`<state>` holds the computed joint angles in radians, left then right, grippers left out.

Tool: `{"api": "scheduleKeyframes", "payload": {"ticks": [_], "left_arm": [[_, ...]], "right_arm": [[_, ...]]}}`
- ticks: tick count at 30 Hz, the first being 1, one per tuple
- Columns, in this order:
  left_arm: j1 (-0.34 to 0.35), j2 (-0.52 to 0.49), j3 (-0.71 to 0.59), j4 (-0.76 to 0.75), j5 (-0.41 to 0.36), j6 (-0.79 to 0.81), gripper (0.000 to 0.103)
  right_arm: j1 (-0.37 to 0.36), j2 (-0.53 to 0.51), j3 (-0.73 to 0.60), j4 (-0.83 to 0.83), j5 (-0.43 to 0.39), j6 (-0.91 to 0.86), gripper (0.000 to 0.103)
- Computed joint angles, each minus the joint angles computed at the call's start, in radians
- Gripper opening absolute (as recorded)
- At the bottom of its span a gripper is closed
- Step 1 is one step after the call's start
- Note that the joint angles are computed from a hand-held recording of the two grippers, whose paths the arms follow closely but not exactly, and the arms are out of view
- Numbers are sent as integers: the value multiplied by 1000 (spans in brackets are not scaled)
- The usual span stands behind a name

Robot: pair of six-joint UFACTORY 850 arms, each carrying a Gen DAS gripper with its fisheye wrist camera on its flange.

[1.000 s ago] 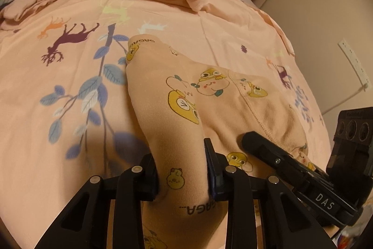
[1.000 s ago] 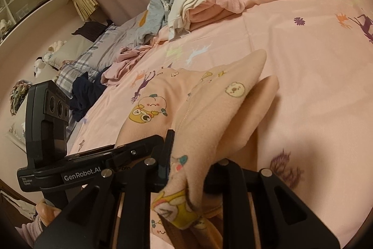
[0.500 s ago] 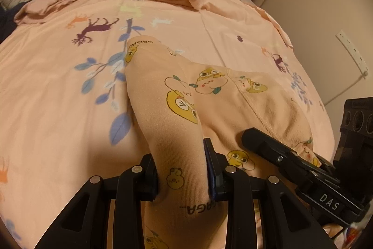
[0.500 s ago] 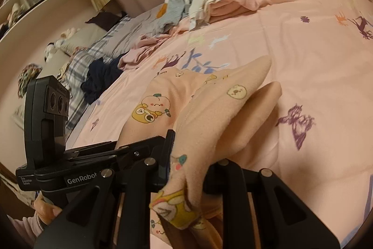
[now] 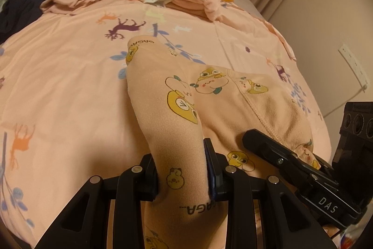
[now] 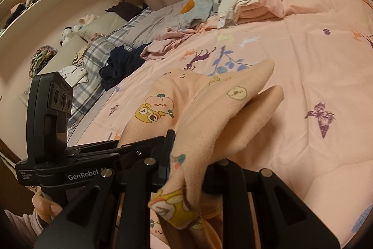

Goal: Fold small clothes

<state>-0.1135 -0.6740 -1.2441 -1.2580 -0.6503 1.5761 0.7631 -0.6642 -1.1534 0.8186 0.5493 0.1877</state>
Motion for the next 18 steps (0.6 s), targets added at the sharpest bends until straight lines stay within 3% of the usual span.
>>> {"api": "scheduleKeyframes", "payload": {"ticks": [18], "left_arm": [[38, -28, -38, 27, -23, -46, 30]], "right_arm": [[-10, -49, -99, 24, -77, -93, 20]]}}
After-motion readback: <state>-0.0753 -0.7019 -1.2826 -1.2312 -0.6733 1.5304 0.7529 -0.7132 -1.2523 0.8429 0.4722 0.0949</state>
